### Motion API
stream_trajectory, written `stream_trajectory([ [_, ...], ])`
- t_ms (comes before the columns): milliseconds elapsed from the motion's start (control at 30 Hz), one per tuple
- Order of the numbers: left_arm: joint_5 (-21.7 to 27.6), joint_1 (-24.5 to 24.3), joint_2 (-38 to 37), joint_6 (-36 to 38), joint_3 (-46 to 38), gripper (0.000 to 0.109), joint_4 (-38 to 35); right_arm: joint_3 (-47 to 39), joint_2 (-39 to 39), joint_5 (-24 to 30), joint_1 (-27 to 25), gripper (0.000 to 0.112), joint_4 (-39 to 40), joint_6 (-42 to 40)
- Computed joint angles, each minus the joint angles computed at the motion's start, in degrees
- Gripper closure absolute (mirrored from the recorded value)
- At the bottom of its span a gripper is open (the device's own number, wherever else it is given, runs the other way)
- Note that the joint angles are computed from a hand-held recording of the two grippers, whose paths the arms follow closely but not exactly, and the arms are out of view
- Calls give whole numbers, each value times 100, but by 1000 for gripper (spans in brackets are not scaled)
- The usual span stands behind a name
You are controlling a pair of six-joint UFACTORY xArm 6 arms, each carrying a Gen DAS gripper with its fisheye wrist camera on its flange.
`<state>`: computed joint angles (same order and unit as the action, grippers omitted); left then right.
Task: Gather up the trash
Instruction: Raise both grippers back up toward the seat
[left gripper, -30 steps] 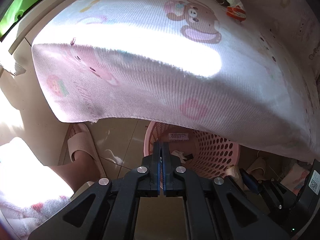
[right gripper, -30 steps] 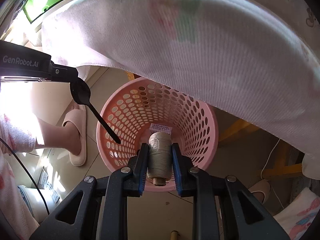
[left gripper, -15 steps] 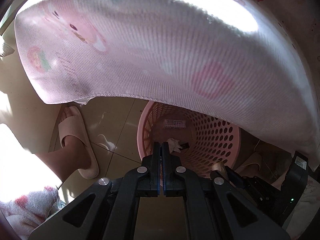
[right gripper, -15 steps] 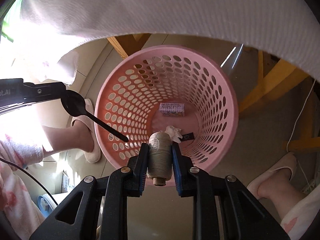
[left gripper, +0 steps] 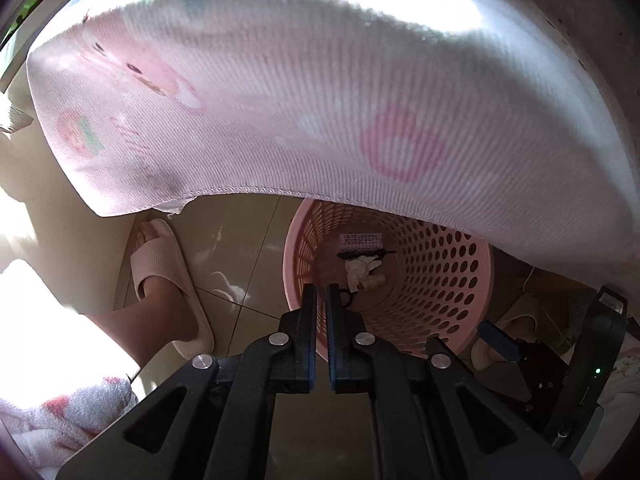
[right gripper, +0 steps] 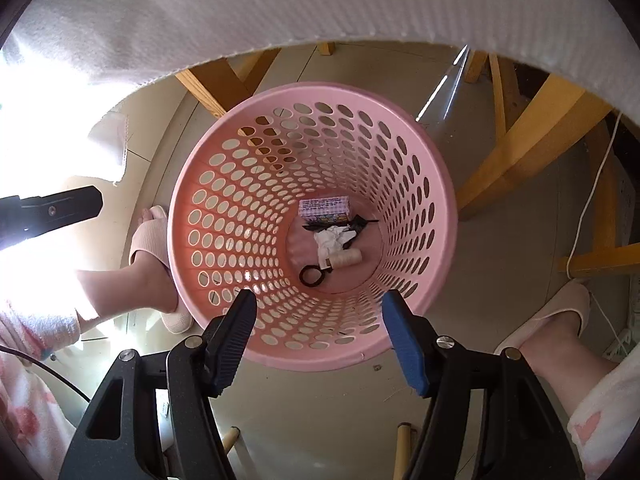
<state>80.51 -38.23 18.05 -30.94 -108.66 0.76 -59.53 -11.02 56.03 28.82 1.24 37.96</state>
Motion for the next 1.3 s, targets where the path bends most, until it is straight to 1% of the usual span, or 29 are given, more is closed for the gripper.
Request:
stream_trajectory([
  [133, -57, -84, -89, -65, -74, 95, 399, -131, -39, 156, 108, 45, -329, 99],
  [233, -270, -112, -222, -73, -69, 94, 555, -308, -75, 294, 252, 44, -798, 263],
  [367, -575, -147, -384, -54, -53, 94, 762, -455, -225, 335, 404, 32, -1442, 670],
  [400, -635, -149, -403, -33, -76, 93, 802, -493, -255, 342, 423, 32, -1537, 735],
  [533, -823, -139, -439, 7, -165, 81, 943, -594, -389, 274, 387, 32, -1536, 817],
  [567, -859, -147, -449, 13, -181, 73, 1013, -604, -429, 262, 377, 32, -1546, 870],
  [600, -880, -151, -452, 19, -207, 68, 1076, -630, -457, 276, 376, 32, -1550, 919],
  [633, -923, -150, -461, 15, -218, 61, 1125, -684, -456, 337, 366, 30, -1525, 932],
  [667, -972, -144, -478, 24, -223, 60, 1154, -799, -399, 521, 367, 27, -1504, 923],
  [700, -1003, -142, -483, 53, -240, 60, 1188, -930, -332, 745, 371, 27, -1502, 904],
  [733, -1021, -148, -486, 83, -264, 57, 1253, -964, -333, 853, 361, 27, -1505, 898],
  [767, -1020, -176, -503, 66, -276, 51, 1352, -975, -358, 905, 355, 27, -1538, 930],
  [900, -1113, -190, -614, -117, -193, 38, 1518, -1024, -503, 935, 331, 27, -1605, 917],
  [933, -1154, -200, -659, -176, -146, 32, 1574, -1007, -555, 906, 322, 27, -1618, 937],
  [1033, -1229, -213, -748, -224, -86, 29, 1797, -1030, -677, 845, 315, 27, -1684, 1038],
  [1100, -1235, -223, -788, -111, -77, 26, 1818, -1151, -652, 977, 322, 27, -1750, 1024],
  [1167, -1342, -194, -846, -1, -21, 25, 1723, -1248, -607, 1092, 311, 27, -1697, 1002],
  [1300, -1530, -242, -977, -27, 101, 25, 1905, -1236, -721, 1017, 308, 27, -1709, 1081],
])
